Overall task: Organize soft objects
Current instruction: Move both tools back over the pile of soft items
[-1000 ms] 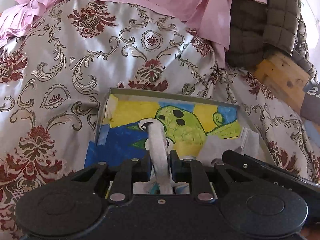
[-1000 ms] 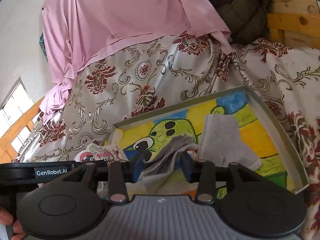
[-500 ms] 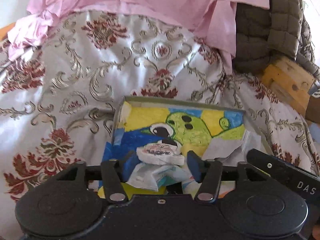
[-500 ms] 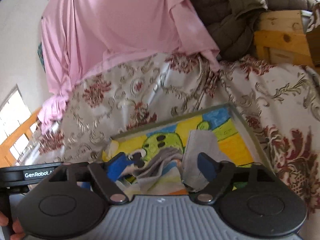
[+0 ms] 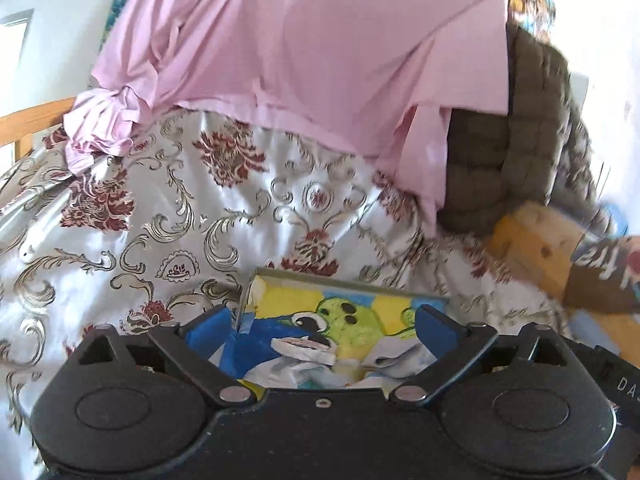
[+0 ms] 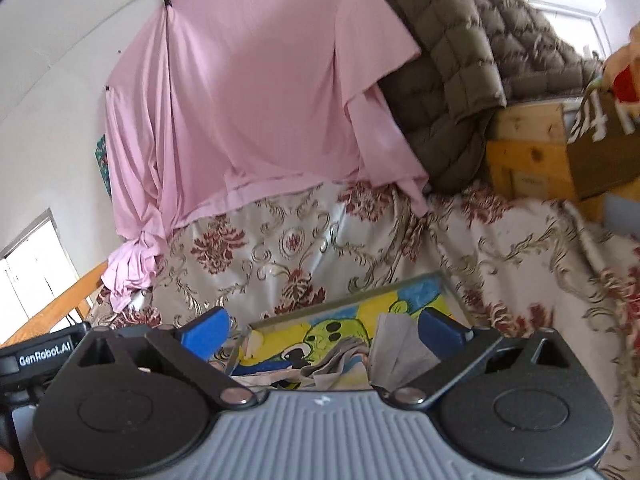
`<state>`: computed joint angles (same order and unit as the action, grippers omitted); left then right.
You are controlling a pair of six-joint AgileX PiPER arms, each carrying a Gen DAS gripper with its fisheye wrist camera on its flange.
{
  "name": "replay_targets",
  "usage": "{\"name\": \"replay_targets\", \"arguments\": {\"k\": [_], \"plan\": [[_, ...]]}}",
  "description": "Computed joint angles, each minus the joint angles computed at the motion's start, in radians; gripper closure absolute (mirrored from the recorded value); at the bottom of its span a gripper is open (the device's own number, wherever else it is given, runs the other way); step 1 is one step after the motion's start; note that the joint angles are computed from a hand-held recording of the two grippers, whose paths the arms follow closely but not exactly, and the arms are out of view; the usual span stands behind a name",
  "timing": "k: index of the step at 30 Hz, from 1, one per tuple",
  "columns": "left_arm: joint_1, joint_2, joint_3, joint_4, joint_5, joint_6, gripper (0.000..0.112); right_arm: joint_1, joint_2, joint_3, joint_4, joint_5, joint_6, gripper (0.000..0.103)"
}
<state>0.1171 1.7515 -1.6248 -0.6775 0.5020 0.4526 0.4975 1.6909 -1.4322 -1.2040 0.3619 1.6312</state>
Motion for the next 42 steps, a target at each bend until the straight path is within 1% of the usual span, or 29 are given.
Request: {"name": "replay_targets", "arguments": {"k": [5, 8, 10, 12, 15, 17, 19, 25, 28, 31, 32, 33, 35, 38, 42], "plan": [[0.008, -0.135, 0.164, -0.117, -0.049, 0.129, 0.010, 0.080, -0.093, 0.097, -0.163, 0.087, 0.139, 0.000], [0.011, -0.218, 0.259, -0.178, -0.083, 0.192, 0.010, 0.156, -0.134, 0.159, -0.281, 0.197, 0.226, 0.000], [0.015, -0.267, 0.314, -0.209, -0.091, 0.221, 0.010, 0.203, -0.158, 0.201, -0.332, 0.259, 0.259, 0.000], [0.021, -0.316, 0.372, -0.248, -0.095, 0.263, 0.010, 0.246, -0.185, 0.245, -0.373, 0.306, 0.298, 0.000], [0.028, -0.380, 0.450, -0.297, -0.104, 0.327, 0.010, 0.293, -0.223, 0.307, -0.429, 0.353, 0.374, 0.000], [0.032, -0.432, 0.516, -0.348, -0.129, 0.395, 0.010, 0.321, -0.240, 0.340, -0.444, 0.388, 0.397, 0.000], [0.033, -0.488, 0.587, -0.431, -0.167, 0.490, 0.010, 0.350, -0.253, 0.365, -0.442, 0.423, 0.404, 0.000], [0.080, -0.612, 0.723, -0.577, -0.165, 0.652, 0.010, 0.446, -0.270, 0.411, -0.396, 0.531, 0.351, 0.000], [0.103, -0.654, 0.766, -0.592, -0.160, 0.673, 0.010, 0.470, -0.280, 0.420, -0.349, 0.536, 0.322, 0.000], [0.111, -0.696, 0.812, -0.595, -0.188, 0.692, 0.010, 0.460, -0.310, 0.443, -0.313, 0.465, 0.310, 0.000], [0.123, -0.709, 0.825, -0.607, -0.186, 0.716, 0.010, 0.457, -0.318, 0.445, -0.286, 0.445, 0.287, 0.000], [0.137, -0.717, 0.834, -0.615, -0.175, 0.735, 0.010, 0.460, -0.322, 0.443, -0.251, 0.437, 0.256, 0.000], [0.197, -0.729, 0.841, -0.610, -0.109, 0.763, 0.010, 0.475, -0.323, 0.450, -0.240, 0.448, 0.260, 0.000], [0.300, -0.733, 0.844, -0.603, -0.001, 0.834, 0.010, 0.497, -0.332, 0.467, -0.227, 0.461, 0.278, 0.000], [0.438, -0.710, 0.834, -0.569, 0.142, 0.912, 0.010, 0.512, -0.326, 0.466, -0.169, 0.483, 0.276, 0.000]]}}
